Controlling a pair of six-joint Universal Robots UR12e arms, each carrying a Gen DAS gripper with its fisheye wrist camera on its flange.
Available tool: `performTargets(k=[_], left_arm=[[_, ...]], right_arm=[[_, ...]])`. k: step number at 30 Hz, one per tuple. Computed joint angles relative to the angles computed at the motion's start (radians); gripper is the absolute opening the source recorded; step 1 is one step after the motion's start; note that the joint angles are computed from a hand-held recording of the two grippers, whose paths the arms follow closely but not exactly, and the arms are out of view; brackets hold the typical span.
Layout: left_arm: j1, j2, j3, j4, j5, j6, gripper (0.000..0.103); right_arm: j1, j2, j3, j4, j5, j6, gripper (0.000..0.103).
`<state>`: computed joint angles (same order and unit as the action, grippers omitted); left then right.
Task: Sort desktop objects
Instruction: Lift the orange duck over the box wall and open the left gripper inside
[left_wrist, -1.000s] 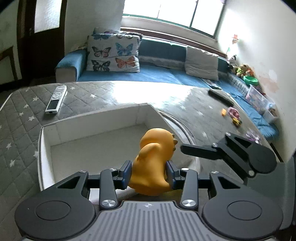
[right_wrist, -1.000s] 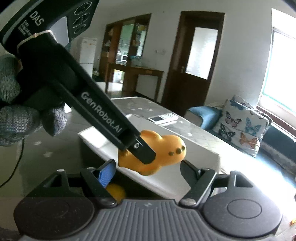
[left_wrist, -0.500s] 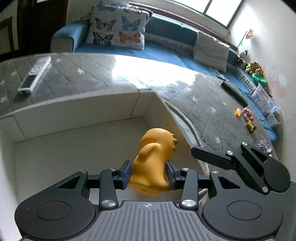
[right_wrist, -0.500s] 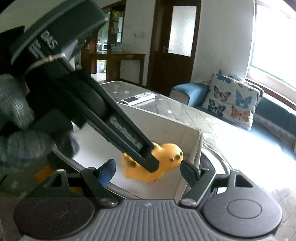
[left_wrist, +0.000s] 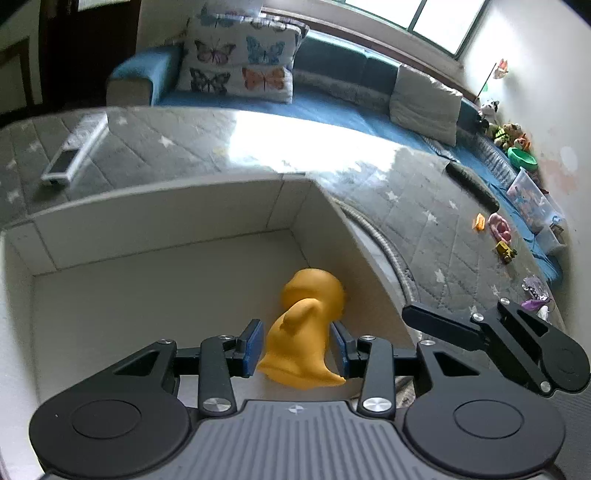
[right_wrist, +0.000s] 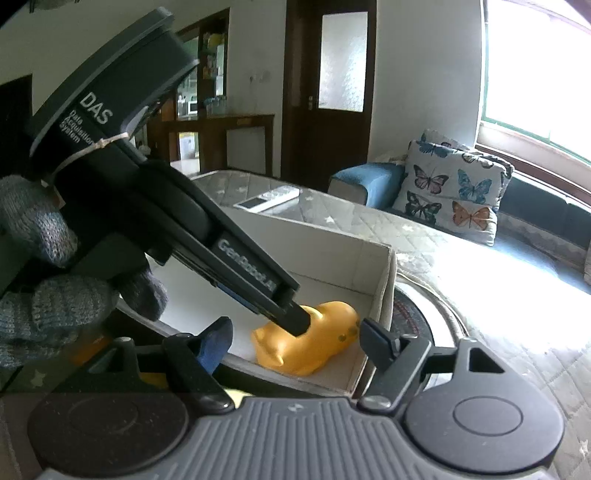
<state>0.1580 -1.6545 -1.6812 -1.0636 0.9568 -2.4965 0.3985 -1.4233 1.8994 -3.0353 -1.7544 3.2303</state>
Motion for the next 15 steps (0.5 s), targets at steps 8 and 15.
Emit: performTargets(k=[8,15], left_arm=[[0.037,0.078,-0.081,0.067,-0.03,0.036,0.042],[0.079,0.141,-0.153,0.107,-0.053,0.061,0.041]], right_arm=[[0.034,-0.04,0.042,-0.007,-0.027,0.039,0.078],[0.065,-0.066,0.079,-0.005,-0.047,0.077,0.078]])
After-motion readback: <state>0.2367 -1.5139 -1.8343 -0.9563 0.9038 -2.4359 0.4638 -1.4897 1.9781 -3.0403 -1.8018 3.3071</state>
